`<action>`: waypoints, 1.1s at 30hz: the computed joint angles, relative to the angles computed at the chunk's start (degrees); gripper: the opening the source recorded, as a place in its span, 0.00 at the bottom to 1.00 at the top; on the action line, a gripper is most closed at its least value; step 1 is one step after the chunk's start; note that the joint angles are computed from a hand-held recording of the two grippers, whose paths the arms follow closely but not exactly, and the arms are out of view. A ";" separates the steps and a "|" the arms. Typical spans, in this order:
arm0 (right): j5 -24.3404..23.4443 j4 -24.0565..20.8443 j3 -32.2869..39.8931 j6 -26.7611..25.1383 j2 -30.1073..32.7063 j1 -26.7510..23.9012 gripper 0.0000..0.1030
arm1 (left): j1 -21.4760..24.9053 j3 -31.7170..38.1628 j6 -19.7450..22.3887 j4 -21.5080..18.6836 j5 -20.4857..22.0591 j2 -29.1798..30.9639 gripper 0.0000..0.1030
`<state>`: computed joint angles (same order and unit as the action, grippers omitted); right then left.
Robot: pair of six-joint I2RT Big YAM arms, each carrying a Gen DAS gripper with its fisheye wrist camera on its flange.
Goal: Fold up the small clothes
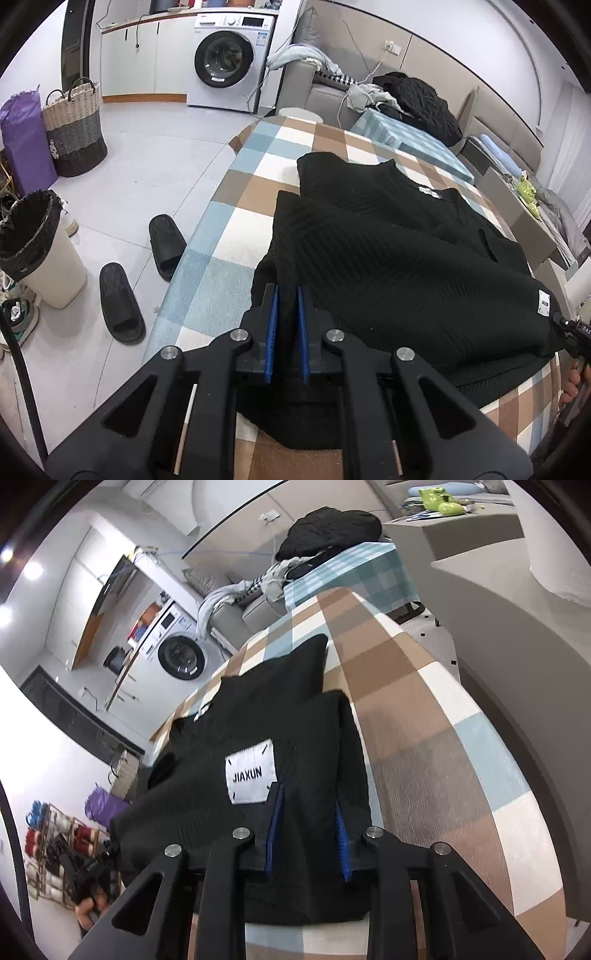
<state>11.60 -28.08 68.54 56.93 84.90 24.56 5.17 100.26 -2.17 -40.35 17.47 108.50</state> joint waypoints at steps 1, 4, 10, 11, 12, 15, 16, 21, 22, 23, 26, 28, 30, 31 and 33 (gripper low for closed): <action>0.56 -0.73 0.36 -0.28 0.21 0.24 0.24 | -0.01 -0.20 0.25 -0.08 -0.03 -0.21 0.06; 2.48 -0.42 0.82 -1.73 -0.01 0.98 0.07 | 0.17 -1.28 -0.30 1.90 0.99 -1.35 0.03; 5.33 4.67 1.59 -2.90 -1.49 0.41 0.05 | 0.54 -0.22 -4.23 6.32 1.56 -2.63 0.03; 6.37 4.81 2.31 -2.68 -1.12 0.13 0.05 | 0.32 1.11 -4.47 6.28 1.20 -2.00 0.03; 6.93 5.33 2.91 -2.30 -0.66 -0.28 0.05 | 0.15 2.79 -5.00 6.18 1.30 -1.11 0.03; 7.77 6.19 4.91 -0.45 0.86 -1.60 0.05 | -0.30 9.09 -6.99 4.59 1.65 2.27 0.03; 7.77 6.01 6.10 0.26 1.84 -2.19 0.05 | -0.35 11.75 -7.48 3.18 1.98 3.72 0.03; 4.22 3.52 11.13 3.88 6.03 -5.03 0.05 | -1.25 24.48 -9.12 -1.88 -0.17 11.44 0.03; 4.09 2.36 12.53 3.13 7.19 -5.43 0.05 | -1.58 26.94 -8.48 -3.58 -1.20 13.01 0.03; 4.00 0.79 13.94 2.59 8.35 -5.72 0.05 | -1.84 29.13 -7.98 -5.22 -1.79 14.54 0.03; 3.12 -3.36 16.20 1.33 10.38 -6.29 0.17 | -2.21 35.60 -7.35 -11.82 -3.96 18.99 0.07; 1.78 -4.77 15.31 1.98 10.05 -6.40 0.38 | -1.96 36.83 -7.29 -15.14 -4.17 19.84 0.17; 1.36 -3.55 12.33 2.55 8.17 -6.02 0.52 | -1.53 30.93 -7.28 -12.00 -3.54 16.93 0.41; 1.30 -3.09 10.52 2.38 6.80 -5.58 0.52 | -1.25 27.22 -7.21 -9.76 -3.06 14.90 0.48; 0.92 -3.80 8.11 1.15 4.77 -4.50 0.52 | -0.66 19.14 -7.48 -5.17 -2.14 10.34 0.66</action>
